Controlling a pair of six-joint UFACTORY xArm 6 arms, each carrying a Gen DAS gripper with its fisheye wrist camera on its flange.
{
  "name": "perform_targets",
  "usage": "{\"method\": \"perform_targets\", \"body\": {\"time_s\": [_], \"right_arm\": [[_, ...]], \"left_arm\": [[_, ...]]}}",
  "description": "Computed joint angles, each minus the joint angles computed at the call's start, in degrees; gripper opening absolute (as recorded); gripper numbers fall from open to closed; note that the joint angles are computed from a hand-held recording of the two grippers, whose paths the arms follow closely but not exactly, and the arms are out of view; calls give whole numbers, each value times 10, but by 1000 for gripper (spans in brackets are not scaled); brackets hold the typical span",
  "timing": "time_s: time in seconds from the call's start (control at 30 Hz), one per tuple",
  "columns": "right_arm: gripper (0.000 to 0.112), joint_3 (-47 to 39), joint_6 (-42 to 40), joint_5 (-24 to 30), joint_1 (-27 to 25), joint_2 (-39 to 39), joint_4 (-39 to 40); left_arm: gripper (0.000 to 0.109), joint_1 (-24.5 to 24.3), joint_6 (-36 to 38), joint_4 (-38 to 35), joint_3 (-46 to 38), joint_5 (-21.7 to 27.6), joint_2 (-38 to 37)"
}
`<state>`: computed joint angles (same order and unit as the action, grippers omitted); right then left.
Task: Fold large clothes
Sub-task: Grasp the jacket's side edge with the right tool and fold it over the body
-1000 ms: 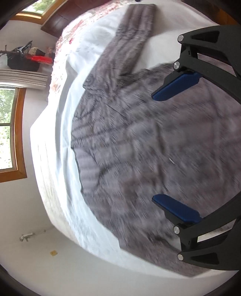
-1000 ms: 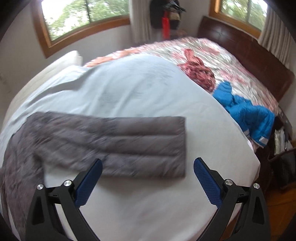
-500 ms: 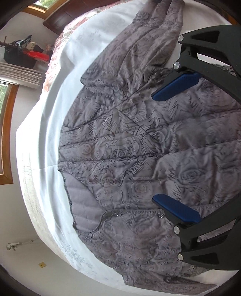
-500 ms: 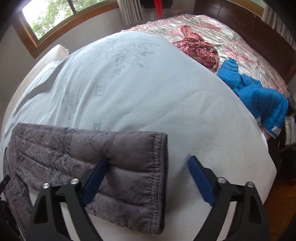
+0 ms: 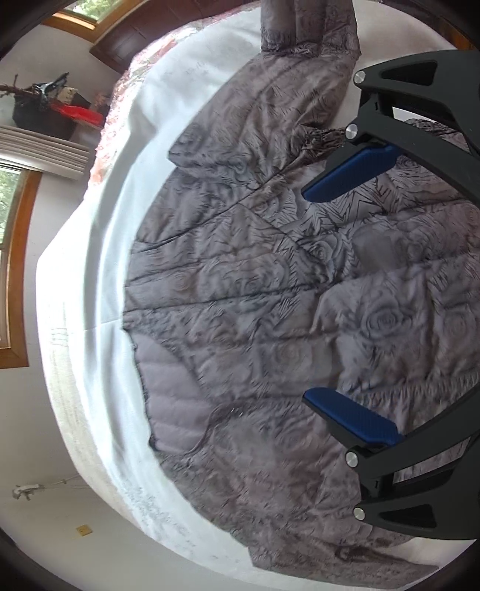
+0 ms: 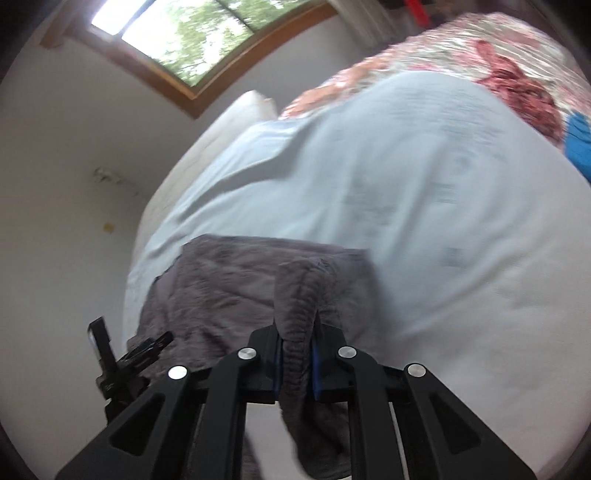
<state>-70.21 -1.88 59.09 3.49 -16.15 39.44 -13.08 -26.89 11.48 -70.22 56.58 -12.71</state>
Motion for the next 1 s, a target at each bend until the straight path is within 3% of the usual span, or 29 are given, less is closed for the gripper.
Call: {"method": "perform_targets", "body": {"time_s": [0.27,0.43,0.63,0.67,0.73,0.77,0.87,1.0], "right_arm": [[12,-139,24,-25,141,155,21],[12,-235,49,-20,189,256,-9],[13,-289,72,-14,223,334,-36],[14,-293,72,-13,228,343,-40],[31,-283,49,-9,223,339,-8],[34,-275,33,-11,220,335,20],[35,-244,1,-8,209,304,53],[35,-199,5,-27,194,251,19]], "left_arm": [[99,31,26,-22,20,0,-28],[99,60,41,-42,38,-4,-40],[99,79,71,-73,49,-5,-45],[99,82,81,-87,48,-4,-44],[99,88,104,-127,46,-4,-42],[99,90,113,-146,45,-4,-42],[99,94,170,-246,41,-7,-44],[99,88,229,-365,23,10,-22]]}}
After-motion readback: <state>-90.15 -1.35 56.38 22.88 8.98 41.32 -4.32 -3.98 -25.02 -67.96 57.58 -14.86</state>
